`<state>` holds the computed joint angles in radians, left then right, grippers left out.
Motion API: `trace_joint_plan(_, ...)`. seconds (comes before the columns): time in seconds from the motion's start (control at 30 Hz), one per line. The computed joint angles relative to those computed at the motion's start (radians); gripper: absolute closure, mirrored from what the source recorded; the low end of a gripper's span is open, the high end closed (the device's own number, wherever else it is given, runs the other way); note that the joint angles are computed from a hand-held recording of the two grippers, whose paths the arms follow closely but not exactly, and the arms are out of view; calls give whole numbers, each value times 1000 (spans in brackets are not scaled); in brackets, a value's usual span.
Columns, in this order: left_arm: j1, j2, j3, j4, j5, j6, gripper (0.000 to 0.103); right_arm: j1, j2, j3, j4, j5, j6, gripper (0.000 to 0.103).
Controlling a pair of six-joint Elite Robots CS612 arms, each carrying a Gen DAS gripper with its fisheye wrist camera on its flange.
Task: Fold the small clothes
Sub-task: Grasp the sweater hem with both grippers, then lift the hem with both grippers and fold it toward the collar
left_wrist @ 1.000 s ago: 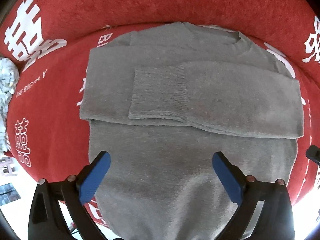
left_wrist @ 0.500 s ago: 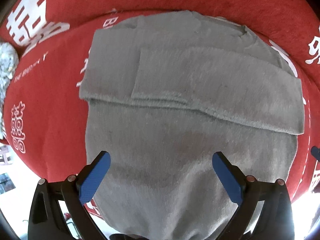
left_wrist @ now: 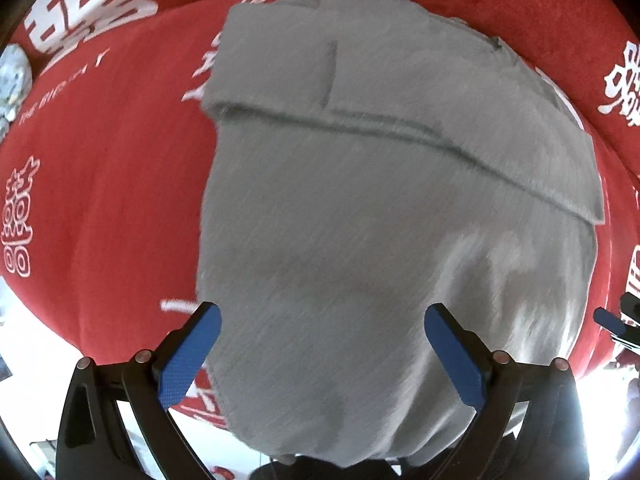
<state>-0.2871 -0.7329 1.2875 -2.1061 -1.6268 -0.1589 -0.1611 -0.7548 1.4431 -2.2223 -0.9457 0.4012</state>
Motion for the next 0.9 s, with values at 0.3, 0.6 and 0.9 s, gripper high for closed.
trace_joint_plan(0.3, 47, -69, 151, -34, -76, 45, 1, -5, -77, 179, -76, 78, 48, 10)
trace_joint_plan(0.6, 66, -95, 260, -8, -165, 96, 1, -3, -120, 330, -121, 167, 67, 10)
trace_joint_plan(0.9, 49, -89, 324, -63, -220, 40, 1, 22, -102, 361, -126, 152, 5, 10)
